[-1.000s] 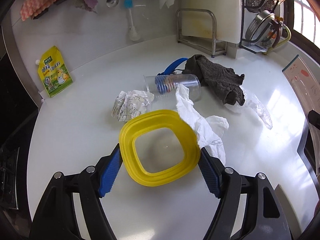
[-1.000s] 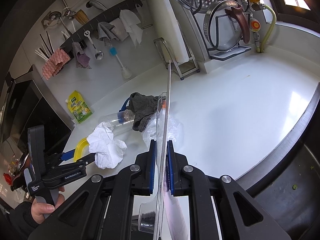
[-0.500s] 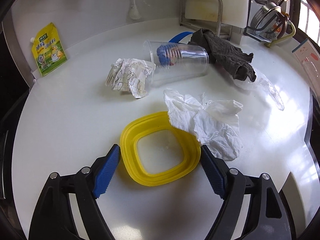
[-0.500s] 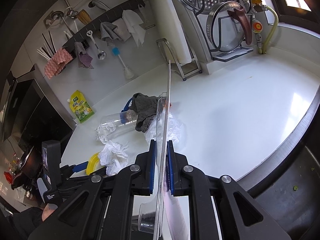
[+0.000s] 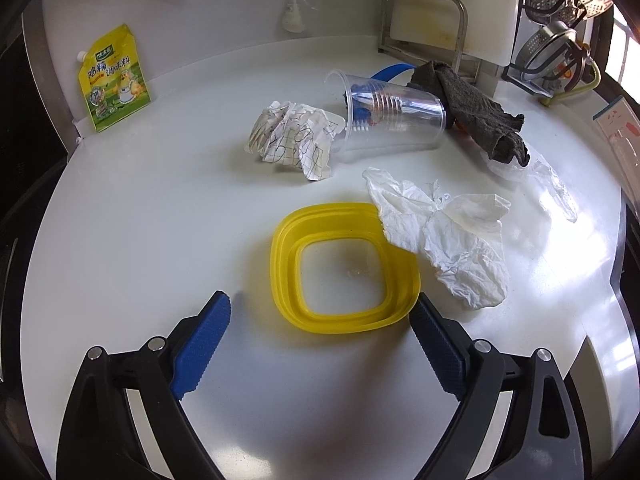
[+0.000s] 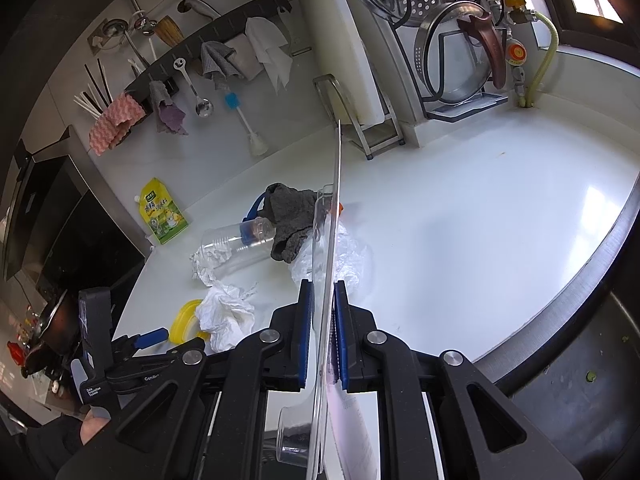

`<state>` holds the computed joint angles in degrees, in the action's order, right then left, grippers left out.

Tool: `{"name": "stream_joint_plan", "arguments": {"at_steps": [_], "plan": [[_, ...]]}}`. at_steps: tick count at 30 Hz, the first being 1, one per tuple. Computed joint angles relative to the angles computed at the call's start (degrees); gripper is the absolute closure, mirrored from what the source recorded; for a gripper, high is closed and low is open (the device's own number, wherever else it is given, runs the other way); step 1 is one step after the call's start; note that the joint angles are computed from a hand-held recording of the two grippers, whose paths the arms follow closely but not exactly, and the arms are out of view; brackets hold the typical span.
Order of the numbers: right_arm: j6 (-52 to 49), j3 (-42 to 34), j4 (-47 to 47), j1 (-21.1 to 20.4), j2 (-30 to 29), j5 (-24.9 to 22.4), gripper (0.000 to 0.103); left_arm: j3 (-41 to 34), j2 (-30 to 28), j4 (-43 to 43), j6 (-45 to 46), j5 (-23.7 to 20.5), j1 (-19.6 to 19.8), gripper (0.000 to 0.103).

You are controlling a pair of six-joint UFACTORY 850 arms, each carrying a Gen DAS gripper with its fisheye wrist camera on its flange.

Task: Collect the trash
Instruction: 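Close the left tool on the rim of the yellow lid ring, then carry lid and receipt over the basket and open both tools to drop them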

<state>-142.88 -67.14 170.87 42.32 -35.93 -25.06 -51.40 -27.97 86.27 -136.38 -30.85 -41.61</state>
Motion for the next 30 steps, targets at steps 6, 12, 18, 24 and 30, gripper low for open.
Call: {"name": "stream_joint_plan", "arguments": {"at_steps": [6,12,18,24,30], "plan": [[0.0,-0.1,-0.1,0.1,-0.1,0.1,0.092,-1.3,-0.6,-1.4,1.7,1.7,1.5,0.012],[0.1,-0.2,-0.2,0.0,-0.2,0.0,0.092,-3.0,-1.6,-2.8,4.6,1.5,1.4,0.019],[-0.2,0.0,0.0,0.1,0.0,-0.1,0.092,-1.0,-0.1,0.5,0.5,2.1,1.0,0.035],[-2.1,0.3,2.1,0.5,0.1,-0.3,0.092,2.8,3.0,1.7,-3.7,1.1,0.1,0.036],[-6.7,1.4,6.4,2.3,1.1,0.7,0.092,7.5,8.2,-0.4,-4.2,-3.6,-2.6,0.036]]}}
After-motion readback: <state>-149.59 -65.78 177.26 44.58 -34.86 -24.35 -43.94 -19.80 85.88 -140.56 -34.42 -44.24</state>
